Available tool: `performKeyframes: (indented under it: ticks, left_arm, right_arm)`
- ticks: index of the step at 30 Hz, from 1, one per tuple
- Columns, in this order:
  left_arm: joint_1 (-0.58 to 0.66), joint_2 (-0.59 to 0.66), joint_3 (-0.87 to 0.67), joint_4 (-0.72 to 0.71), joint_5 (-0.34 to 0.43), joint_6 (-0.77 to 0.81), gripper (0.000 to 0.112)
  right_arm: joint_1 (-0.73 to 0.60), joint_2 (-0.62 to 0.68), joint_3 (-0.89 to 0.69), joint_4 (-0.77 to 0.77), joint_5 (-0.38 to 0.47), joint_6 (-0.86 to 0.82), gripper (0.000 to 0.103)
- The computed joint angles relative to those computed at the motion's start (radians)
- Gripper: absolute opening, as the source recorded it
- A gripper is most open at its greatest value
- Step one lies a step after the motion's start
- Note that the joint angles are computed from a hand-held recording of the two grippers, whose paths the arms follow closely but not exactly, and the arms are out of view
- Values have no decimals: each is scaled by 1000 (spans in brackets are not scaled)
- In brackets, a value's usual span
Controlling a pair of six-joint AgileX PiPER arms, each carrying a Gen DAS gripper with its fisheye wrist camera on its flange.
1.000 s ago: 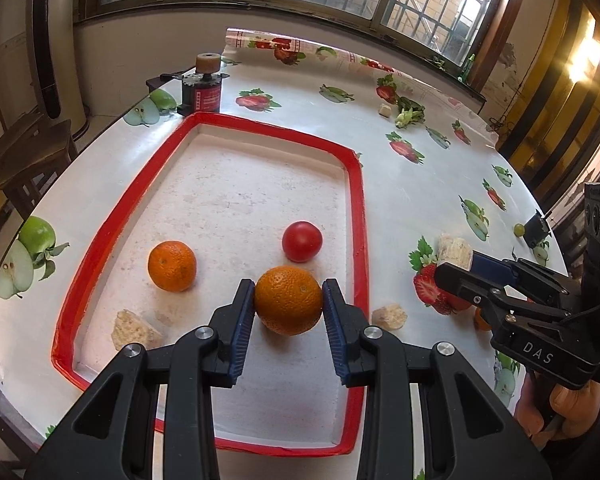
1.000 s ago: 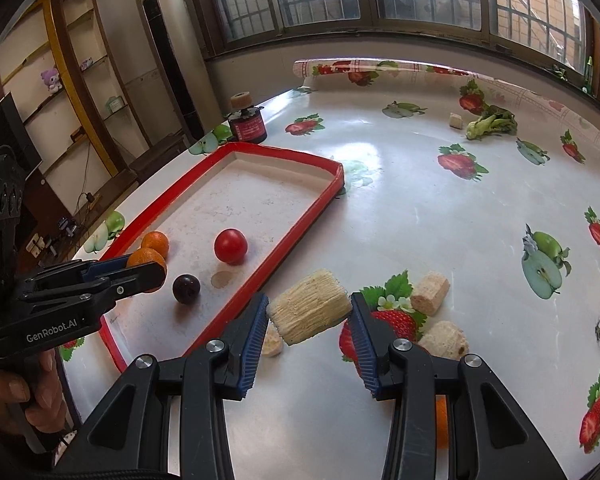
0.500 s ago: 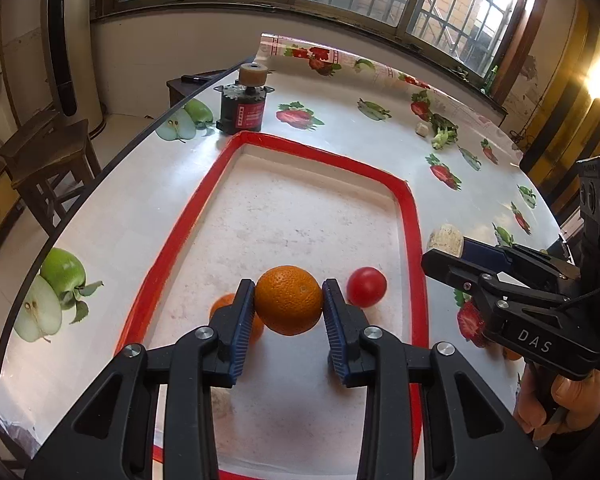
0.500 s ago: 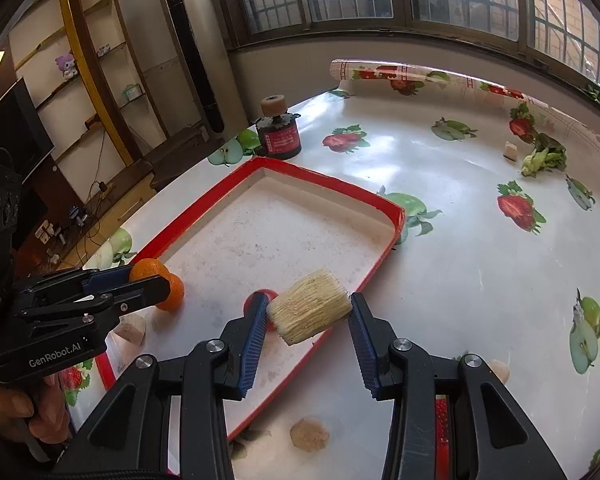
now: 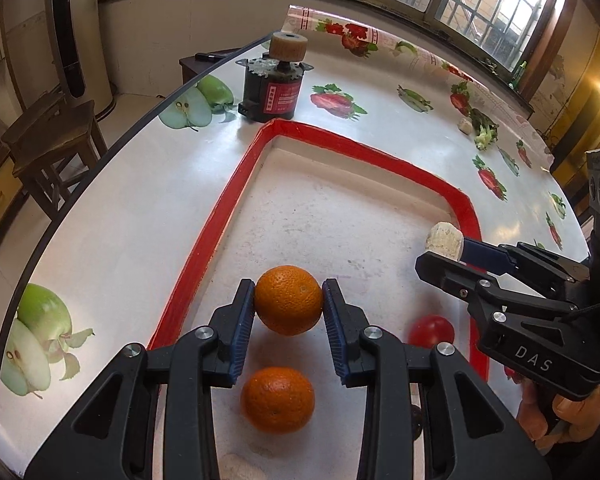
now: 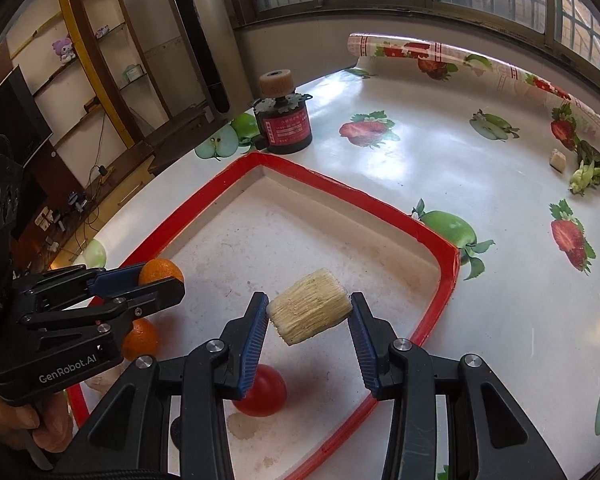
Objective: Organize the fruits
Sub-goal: 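Carry the orange in the left tool and the cork cylinder in the right tool over the tray, then open the left tool to drop the orange while the right tool releases the cork cylinder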
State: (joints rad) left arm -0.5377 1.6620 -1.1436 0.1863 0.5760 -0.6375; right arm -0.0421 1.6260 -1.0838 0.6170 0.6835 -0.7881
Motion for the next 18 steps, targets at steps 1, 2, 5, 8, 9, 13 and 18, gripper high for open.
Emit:
performKeyframes:
  ticks: [1,2,5,8,9,13,18]
  left_arm:
    - [4,9,-4,-3,0,4,32]
    - [6,17,-7,-4,3,6,32]
    - [5,19,-10,0,7,6,32]
    - [-2,32,-28,5,29,4,32]
    - [-3,37,-35,-3,36,10,32]
    - [-12,47,-48,-4,54,-6,32]
    - [-26,5,-31,38,65,-59,40]
  right_arm:
    - [2,12,-5,-3,-3,-1,42]
    - [3,22,-8,-4,-5,-3,42]
    - [8,45,-13,-13,-11,-3,42]
    - [9,60,-12,-17,-19,-4,43]
    - [9,58,-6,-11,-26,-13,43]
    - [11,51,-1,-19,-25,-14,45]
    - [-6,-3,19,-11,-18,-34,57]
